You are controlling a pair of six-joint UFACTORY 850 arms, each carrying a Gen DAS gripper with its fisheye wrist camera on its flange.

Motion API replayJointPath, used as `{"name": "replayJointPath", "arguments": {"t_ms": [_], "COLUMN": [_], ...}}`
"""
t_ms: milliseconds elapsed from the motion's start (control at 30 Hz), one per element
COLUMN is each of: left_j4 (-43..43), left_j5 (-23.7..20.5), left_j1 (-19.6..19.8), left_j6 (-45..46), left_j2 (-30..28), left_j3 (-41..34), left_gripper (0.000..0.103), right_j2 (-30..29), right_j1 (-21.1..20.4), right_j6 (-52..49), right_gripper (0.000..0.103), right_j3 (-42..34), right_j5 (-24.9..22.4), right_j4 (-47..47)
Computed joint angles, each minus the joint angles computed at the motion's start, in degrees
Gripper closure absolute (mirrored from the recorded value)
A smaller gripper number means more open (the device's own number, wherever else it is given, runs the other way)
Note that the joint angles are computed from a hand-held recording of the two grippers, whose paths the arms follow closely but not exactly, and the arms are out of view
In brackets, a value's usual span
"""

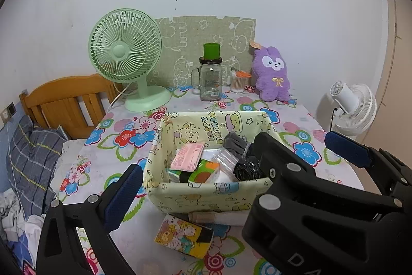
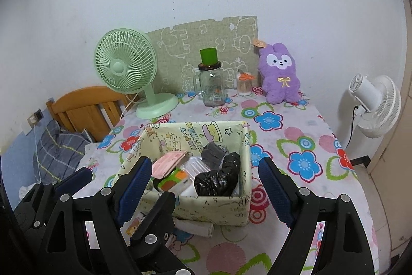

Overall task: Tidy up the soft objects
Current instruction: 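Withdraw both grippers up and back from the fabric box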

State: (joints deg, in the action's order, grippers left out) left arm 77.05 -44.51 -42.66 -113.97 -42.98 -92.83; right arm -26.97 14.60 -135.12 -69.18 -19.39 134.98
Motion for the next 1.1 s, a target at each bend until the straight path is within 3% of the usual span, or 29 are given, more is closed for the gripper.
{"name": "replayJointPath", "arguments": {"t_ms": [367,533,1100], "left_j4": [2.1,2.4,6.7], "left_j5": [-0.3,-2.7,-0.1], "left_j1": [-1.4,-2.3,-2.5], "left_j6": [-3.6,-5.5,-12.6], "left_j2": [1.1,0.9,1.4], "left_j3": [2.8,3.6,8.3], "left_gripper": [0.0,0.0,0.0], "right_j2": [2.6,3.0,3.4], "right_j1": [-0.1,0.1,1.1], "right_j6": [-6.0,-8.6,-19.1], "right_gripper": [0.016,0.016,0.016], "right_j3": [4.5,6.0,10.4], "right_j5": [-1.4,-1.9,-3.9], "right_j4": [5.2,7.1,18.1]}}
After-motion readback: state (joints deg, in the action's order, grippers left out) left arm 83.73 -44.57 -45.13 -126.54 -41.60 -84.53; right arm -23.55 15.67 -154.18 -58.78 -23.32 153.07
